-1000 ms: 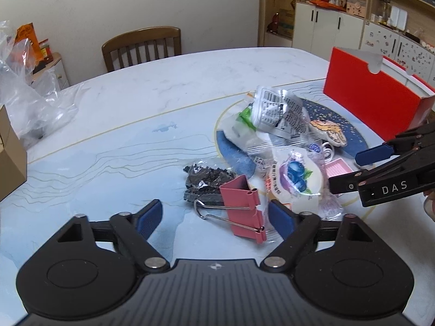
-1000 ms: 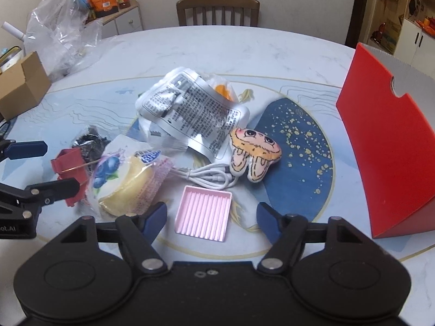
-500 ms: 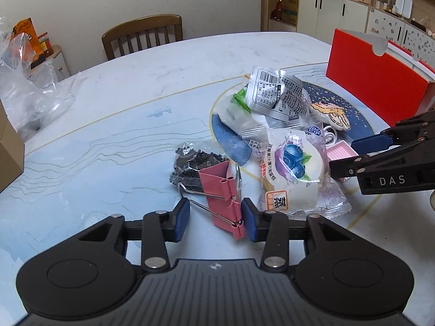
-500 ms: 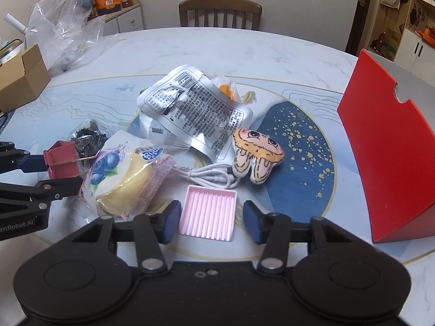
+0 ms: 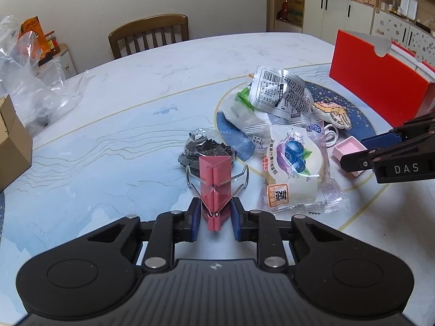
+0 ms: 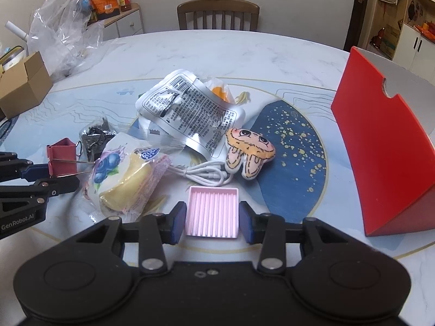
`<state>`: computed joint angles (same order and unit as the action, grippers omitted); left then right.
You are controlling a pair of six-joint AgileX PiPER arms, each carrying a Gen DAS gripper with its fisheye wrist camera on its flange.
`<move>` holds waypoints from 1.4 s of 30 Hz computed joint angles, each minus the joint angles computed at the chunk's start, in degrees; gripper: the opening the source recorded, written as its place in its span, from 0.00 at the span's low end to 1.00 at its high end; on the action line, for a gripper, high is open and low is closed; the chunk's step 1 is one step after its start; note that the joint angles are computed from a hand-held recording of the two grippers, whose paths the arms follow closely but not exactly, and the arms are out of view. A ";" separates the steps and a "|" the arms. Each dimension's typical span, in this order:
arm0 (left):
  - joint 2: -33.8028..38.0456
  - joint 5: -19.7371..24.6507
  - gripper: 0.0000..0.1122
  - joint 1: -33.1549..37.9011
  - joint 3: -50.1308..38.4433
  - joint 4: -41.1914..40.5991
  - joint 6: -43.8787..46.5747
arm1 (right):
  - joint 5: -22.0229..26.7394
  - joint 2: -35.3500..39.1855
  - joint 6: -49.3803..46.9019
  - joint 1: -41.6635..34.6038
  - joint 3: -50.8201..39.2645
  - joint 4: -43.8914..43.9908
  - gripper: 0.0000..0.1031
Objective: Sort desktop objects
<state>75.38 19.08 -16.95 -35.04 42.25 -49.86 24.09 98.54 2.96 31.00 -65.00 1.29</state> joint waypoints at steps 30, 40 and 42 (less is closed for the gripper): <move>-11.11 8.68 0.22 -8.74 6.36 -2.50 -0.06 | 4.86 -15.29 -9.55 -5.20 11.66 10.15 0.39; -5.33 7.58 0.24 -9.47 5.35 9.50 -11.02 | 5.57 -15.67 -10.08 -5.47 11.99 10.34 0.39; -4.68 7.19 0.25 -9.07 5.09 10.82 -11.65 | 5.83 -15.74 -9.87 -5.53 11.97 10.15 0.39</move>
<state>70.70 26.26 -26.03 -29.95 53.07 -61.51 29.92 82.80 -6.91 25.47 -53.03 11.44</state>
